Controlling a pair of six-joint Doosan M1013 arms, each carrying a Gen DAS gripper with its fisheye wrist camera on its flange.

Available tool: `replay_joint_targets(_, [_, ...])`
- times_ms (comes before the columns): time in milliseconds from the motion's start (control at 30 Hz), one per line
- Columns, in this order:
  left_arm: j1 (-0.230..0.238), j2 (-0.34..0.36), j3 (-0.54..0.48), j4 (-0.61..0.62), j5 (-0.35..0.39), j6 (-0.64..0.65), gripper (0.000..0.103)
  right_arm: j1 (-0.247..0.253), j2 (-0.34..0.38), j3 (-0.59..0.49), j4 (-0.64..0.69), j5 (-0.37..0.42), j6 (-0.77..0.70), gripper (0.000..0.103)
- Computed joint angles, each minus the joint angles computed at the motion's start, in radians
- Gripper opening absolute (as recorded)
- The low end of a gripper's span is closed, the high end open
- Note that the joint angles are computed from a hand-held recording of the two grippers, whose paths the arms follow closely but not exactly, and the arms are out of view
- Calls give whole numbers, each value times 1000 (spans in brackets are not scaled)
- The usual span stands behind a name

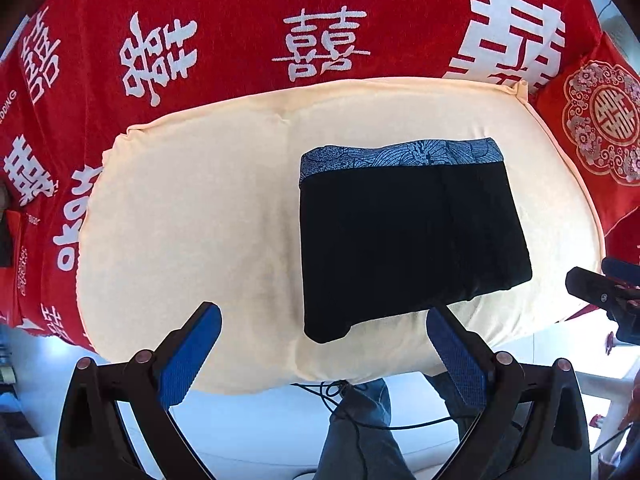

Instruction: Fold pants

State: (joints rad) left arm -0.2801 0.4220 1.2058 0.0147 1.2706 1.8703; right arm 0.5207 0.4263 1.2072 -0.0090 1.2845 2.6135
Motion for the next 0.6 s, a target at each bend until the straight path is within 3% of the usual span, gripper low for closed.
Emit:
replay_joint_targets(133, [0, -9, -14, -2, 22, 24, 103, 13, 24, -62, 6, 80, -22, 102])
replay_joint_targets(600, [-8, -19, -53, 19, 57, 81, 103, 29, 43, -138, 37, 138, -4, 102])
